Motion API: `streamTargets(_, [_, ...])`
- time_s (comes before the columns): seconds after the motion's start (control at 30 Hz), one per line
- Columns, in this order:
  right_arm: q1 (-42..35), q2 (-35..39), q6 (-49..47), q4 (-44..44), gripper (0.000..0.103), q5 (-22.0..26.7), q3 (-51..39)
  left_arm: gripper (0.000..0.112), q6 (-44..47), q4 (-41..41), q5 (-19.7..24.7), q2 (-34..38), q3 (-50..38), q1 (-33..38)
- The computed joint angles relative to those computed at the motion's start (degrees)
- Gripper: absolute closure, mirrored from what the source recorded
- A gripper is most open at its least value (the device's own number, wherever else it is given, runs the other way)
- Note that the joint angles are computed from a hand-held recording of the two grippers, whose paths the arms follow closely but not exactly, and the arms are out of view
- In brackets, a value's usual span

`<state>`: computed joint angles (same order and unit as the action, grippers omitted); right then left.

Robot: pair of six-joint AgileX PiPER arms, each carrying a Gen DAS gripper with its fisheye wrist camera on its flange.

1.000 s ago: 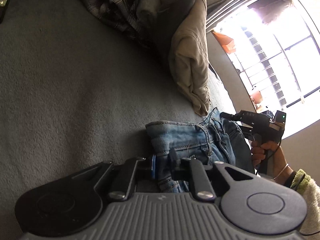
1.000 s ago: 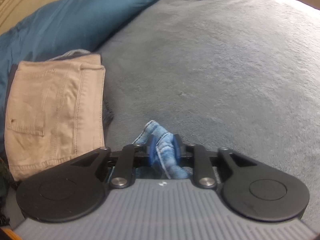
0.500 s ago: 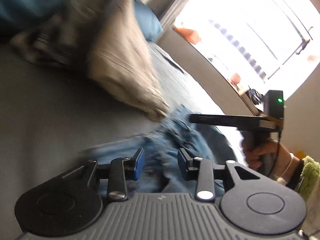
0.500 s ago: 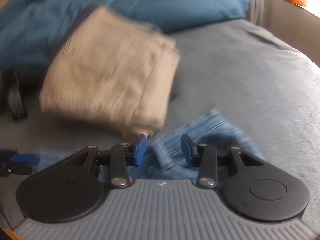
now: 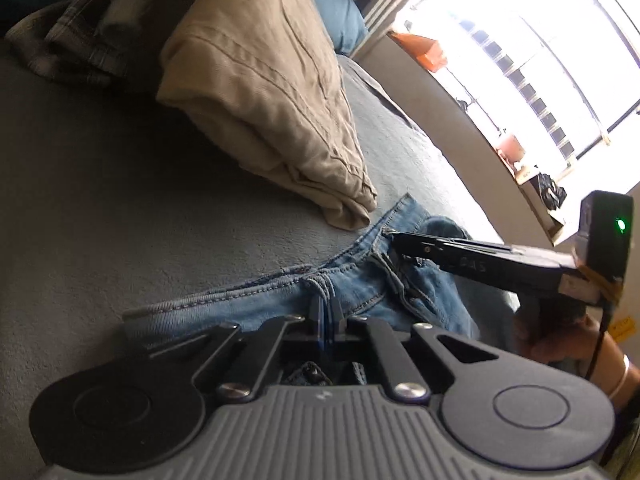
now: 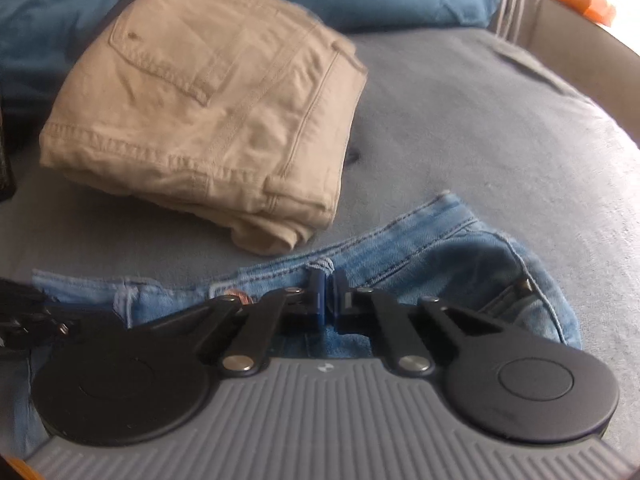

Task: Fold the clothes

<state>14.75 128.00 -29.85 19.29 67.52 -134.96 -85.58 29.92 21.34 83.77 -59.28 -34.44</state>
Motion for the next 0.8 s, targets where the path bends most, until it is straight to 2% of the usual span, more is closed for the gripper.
streamTargets(0.1, [-0.1, -2.3, 0.0, 1.4, 0.102, -4.7, 4.5, 0.111, -9.8, 9.1, 1.1, -0.2, 0.3, -1.4])
streamTargets(0.2, [-0.5, -1.0, 1.6, 2.7, 0.102, -4.1, 1.5, 0.111, -14.4, 13.1, 1.9, -0.6, 0.5, -1.7])
streamTargets(0.43, [-0.3, 2.2, 2.5, 1.8, 0.102, -2.3, -2.1, 0.111, -14.3, 13.5, 3.4, -0.6, 1.0, -2.1])
streamTargets(0.5, [-0.7, 2.3, 2.4, 2.7, 0.102, -3.6, -0.2, 0.112, -16.7, 17.4, 8.0, 0.2, 0.2, -3.9])
streamTargets(0.53, [-0.9, 2.1, 2.3, 3.5, 0.102, -4.7, 1.3, 0.112, -17.4, 18.6, 8.9, 0.3, 0.4, -4.1])
streamTargets(0.8, [-2.1, -0.8, 1.8, 8.0, 0.102, -10.1, 9.3, 0.11, -18.6, 19.8, 11.4, -2.7, 2.2, -4.6])
